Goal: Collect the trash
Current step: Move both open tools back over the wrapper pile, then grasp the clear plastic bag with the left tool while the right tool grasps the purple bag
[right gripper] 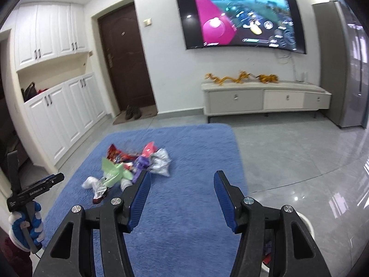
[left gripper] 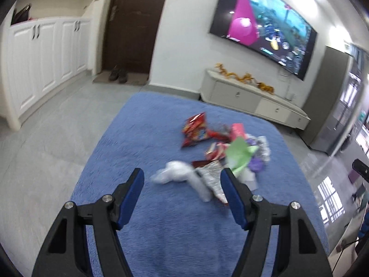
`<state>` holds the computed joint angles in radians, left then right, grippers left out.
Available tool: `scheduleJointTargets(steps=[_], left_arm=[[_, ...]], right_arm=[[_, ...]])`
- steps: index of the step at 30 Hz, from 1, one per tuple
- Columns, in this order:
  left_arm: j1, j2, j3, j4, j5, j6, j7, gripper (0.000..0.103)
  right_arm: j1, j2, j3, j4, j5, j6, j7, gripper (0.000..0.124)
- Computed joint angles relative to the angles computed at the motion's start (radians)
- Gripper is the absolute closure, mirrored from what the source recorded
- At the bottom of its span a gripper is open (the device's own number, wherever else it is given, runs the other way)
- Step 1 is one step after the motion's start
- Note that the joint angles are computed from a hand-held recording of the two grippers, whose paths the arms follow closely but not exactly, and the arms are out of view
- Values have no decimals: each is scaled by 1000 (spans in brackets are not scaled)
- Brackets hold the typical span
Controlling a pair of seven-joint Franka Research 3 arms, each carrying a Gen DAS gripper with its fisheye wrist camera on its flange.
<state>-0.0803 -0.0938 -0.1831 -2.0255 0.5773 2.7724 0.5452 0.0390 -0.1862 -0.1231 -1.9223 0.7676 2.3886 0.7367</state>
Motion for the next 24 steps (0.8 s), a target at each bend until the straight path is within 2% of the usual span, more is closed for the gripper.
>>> scheduleJointTargets(steps=[5, 13, 18, 24], left_arm=[[-12, 44, 15, -5, -111, 30, 60, 36], [-23, 174, 18, 87, -354, 57, 197, 37], [-18, 247, 24, 158, -395, 27, 186, 37], [-28, 328, 35, 263, -365, -32, 169, 37]], right_arm=[[16, 83, 24, 59, -10, -61, -1, 69], [20, 267, 84, 226, 33, -184, -41, 74], [20, 377, 126, 315, 8, -216, -11, 77], [16, 456, 160, 390, -9, -227, 5, 78]])
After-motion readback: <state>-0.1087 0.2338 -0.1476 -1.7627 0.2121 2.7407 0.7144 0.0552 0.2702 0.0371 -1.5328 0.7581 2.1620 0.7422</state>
